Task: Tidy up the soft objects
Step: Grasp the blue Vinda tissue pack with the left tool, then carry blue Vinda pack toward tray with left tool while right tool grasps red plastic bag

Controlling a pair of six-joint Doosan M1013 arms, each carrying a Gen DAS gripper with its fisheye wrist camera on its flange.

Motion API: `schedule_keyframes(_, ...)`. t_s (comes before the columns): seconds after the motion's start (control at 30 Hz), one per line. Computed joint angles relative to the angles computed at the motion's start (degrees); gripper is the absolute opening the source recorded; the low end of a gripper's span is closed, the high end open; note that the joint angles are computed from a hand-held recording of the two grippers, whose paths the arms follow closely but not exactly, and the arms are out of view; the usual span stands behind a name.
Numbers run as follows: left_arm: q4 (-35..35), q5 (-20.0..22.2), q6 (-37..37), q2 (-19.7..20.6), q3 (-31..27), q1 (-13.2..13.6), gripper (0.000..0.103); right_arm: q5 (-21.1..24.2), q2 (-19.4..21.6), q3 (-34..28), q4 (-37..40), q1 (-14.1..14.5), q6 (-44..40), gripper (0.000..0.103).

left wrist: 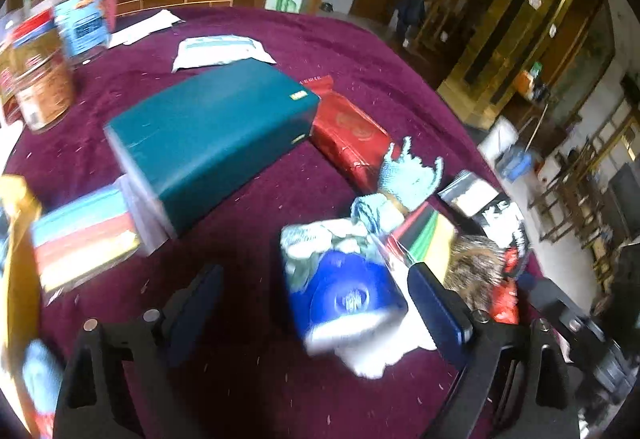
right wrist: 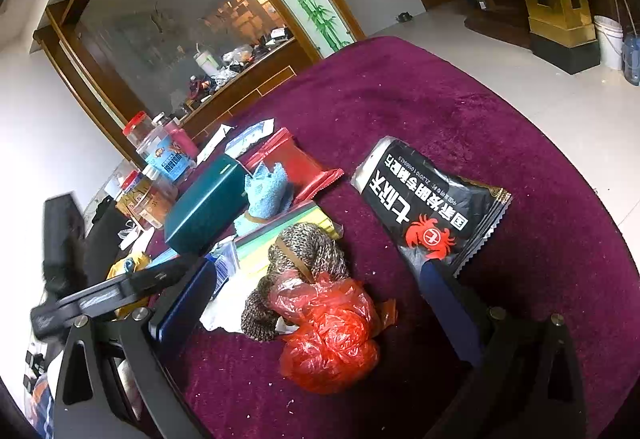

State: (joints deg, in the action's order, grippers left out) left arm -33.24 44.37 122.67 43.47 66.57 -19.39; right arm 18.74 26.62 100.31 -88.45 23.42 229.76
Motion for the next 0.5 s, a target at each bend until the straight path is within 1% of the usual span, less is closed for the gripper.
schedule_keyframes(0.03, 1.46, 0.28, -1.00, 0.39, -0.55, -0.31, 0.091, 0.05, 0.01, 0.00, 0.38, 0.03, -0.41, 0.102)
schedule_keyframes(0.07, 1.87, 0.96, -0.96, 0.60, -0.78, -0.44, 0.086, 0.11, 0.03, -0.07, 0.95, 0.05, -1.01, 0.102)
schedule_keyframes(0.1, 2.00, 2.85, -0.34, 1.06, -1.50, -0.51, 0.064, 0.30, 0.15, -0.34, 2.07, 0.09, -2.12, 0.102)
schedule_keyframes(0.13, 2.88, 4.68, -0.49, 1.38, -2.11, -0.64, 0.058, 0.47, 0.20, -0.46, 2.68, 0.13, -2.70, 0.102)
schedule_keyframes(0.27, 0.51, 2.33, 1.69, -0.23, 0.29, -0.17, 0.057, 0.83, 0.45, -0.84, 4.73, 0.17, -4.59, 0.102)
schedule_keyframes(0.37, -3.38, 1.01, 3.75, -1.78, 2.11, 0.84, 0.057, 1.02, 0.49, -0.87, 5.34, 0.17, -5.13, 0.102)
schedule_keyframes(0.47, -9.73, 0.64, 8.49, -4.22, 5.13, 2.37, 0.057, 1.06, 0.48, -0.77, 5.14, 0.13, -4.57, 0.102)
schedule_keyframes(0.5, -13.04, 0.82, 11.30, -5.55, 6.94, 3.23, 0.057, 0.95, 0.46, -0.66, 4.96, 0.05, -4.15, 0.102)
